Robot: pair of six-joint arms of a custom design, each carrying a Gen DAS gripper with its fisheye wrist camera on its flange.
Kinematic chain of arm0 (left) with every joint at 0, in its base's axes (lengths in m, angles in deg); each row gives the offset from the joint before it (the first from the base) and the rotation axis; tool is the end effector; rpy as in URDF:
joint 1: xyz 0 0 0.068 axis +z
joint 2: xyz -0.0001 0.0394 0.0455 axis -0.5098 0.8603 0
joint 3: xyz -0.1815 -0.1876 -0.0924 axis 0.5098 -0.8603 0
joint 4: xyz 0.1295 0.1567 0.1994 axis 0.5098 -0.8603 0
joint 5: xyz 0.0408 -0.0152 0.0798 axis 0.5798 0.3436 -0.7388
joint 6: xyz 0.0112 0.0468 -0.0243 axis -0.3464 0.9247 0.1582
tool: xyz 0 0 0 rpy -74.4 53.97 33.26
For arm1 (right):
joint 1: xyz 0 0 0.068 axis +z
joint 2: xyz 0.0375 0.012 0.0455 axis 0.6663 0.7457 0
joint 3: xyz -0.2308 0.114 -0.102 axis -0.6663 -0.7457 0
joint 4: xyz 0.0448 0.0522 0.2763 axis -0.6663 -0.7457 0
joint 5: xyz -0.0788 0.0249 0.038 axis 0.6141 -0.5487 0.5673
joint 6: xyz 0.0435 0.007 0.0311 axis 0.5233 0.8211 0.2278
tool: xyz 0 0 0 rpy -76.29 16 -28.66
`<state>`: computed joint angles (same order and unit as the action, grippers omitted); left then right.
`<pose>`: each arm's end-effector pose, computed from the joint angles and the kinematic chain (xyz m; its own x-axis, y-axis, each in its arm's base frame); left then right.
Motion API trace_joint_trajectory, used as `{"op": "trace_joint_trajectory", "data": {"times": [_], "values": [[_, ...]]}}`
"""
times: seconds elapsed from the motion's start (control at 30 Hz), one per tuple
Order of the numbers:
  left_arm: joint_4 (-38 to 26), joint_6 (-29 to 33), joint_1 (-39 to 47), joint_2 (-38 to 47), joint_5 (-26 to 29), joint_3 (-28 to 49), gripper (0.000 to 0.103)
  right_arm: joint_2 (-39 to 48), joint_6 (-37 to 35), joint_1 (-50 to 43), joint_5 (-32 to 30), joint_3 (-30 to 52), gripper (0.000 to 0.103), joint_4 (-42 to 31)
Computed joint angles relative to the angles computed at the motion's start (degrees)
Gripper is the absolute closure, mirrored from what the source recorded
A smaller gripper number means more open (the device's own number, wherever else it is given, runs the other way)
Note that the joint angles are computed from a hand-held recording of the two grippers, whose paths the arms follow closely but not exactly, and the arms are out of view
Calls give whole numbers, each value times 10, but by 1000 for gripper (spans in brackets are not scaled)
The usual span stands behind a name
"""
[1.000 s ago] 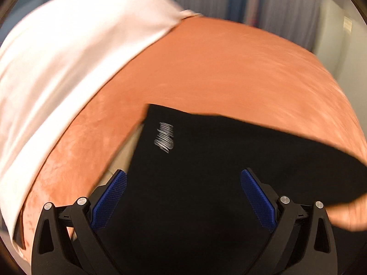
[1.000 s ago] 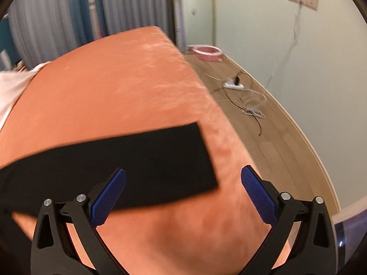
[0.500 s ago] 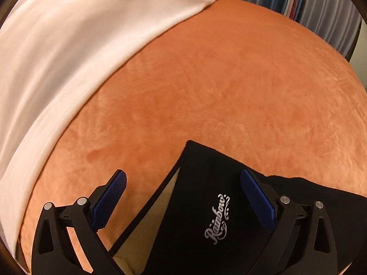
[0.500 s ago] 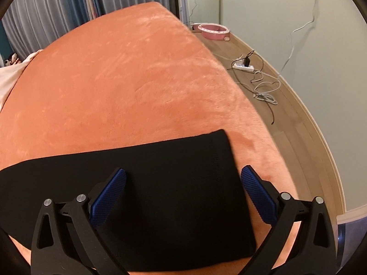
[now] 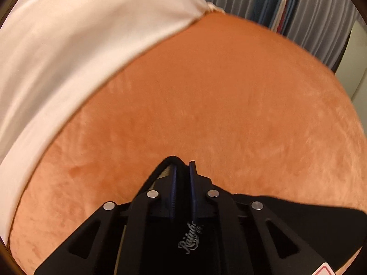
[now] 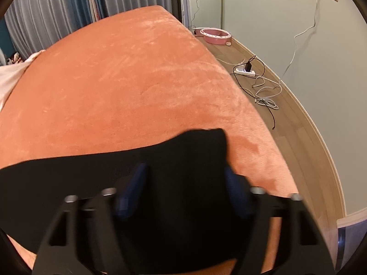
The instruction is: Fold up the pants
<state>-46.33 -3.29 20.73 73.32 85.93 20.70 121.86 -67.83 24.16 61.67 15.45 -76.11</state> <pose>0.1256 0.1478 0.2062 -0.5607 -0.6120 -0.5577 -0.6830 0.7226 -0.1062 0.3715 -0.1101 0.2090 -0.8287 -0.0151 -0.5595 -0.0381 0.9988 0.0294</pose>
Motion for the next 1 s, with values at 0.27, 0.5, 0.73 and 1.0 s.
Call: {"op": "trace_joint_trajectory", "data": {"times": [0.27,0.5,0.73,1.0], "values": [[-92,37,99,-88,108,60,97,-56,12,-32,-41,-5,86,-26],[-104,20,45,-109,49,60,97,-35,19,-16,-21,10,72,-68],[-29,6,-15,27,-39,32,88,9,8,41,79,-2,5,-12],[65,-57,10,44,4,30,98,2,83,12,-55,41,91,-3]]}}
